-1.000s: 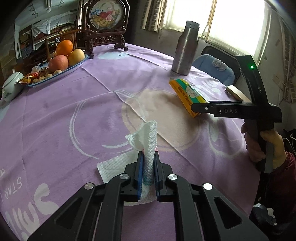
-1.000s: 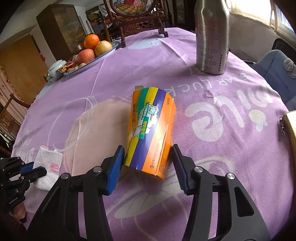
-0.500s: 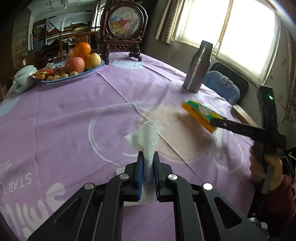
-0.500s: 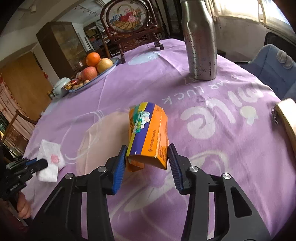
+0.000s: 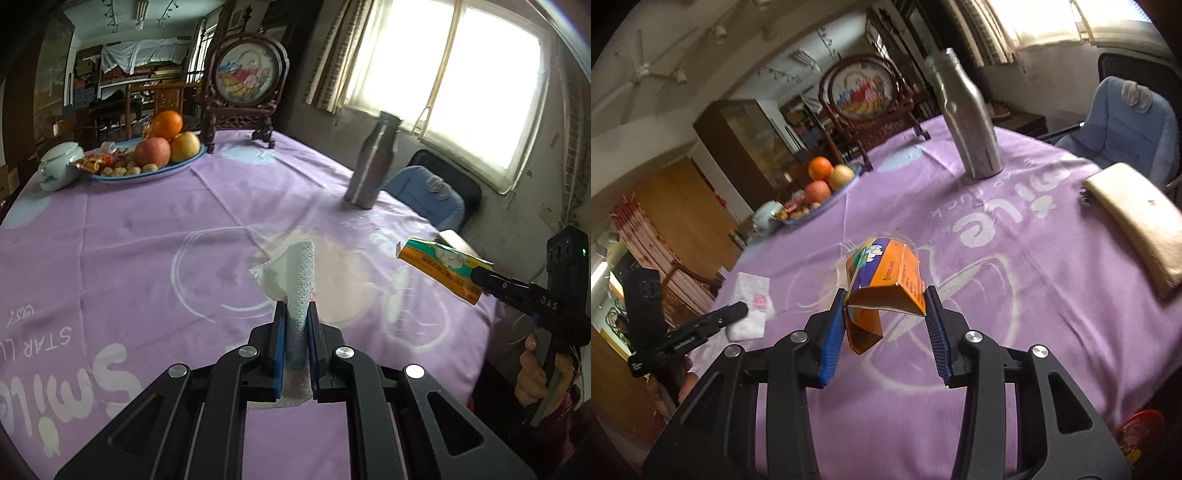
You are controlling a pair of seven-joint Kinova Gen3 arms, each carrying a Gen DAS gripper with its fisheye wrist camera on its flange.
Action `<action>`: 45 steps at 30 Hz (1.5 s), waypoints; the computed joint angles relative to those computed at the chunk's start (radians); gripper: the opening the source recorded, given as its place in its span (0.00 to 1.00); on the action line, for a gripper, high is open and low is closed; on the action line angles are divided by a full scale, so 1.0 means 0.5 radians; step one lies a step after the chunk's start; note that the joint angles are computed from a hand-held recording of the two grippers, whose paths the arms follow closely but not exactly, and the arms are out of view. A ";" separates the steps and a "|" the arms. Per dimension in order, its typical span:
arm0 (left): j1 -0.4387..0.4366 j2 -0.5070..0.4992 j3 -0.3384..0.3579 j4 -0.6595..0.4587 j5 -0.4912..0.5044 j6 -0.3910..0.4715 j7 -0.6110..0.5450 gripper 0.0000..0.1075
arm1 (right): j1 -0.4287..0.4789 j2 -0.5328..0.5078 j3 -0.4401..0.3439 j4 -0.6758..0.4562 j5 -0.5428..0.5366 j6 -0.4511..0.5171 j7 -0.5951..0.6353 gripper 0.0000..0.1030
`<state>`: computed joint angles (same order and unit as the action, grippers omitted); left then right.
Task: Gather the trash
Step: 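Lift and carry the napkin and colourful box over the red basket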
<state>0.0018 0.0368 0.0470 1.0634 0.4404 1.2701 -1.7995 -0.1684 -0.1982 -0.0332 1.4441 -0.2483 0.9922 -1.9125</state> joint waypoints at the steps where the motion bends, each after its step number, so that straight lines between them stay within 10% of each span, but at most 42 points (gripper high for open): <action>1: 0.008 -0.013 0.007 0.001 0.004 0.001 0.007 0.11 | 0.005 -0.042 0.003 0.019 0.002 -0.004 -0.004 0.41; 25: 0.507 -0.138 0.257 -0.017 -0.167 -0.102 0.296 0.10 | 0.215 -0.884 0.346 0.179 0.222 0.559 -0.017 0.41; 36: 0.883 0.064 0.449 -0.110 -0.375 -0.133 0.432 0.10 | 0.404 -1.115 0.643 0.414 0.503 0.964 0.058 0.41; 45: 1.207 0.306 0.498 -0.261 -0.505 -0.106 0.487 0.10 | 0.519 -1.147 0.951 0.803 0.672 0.921 0.130 0.41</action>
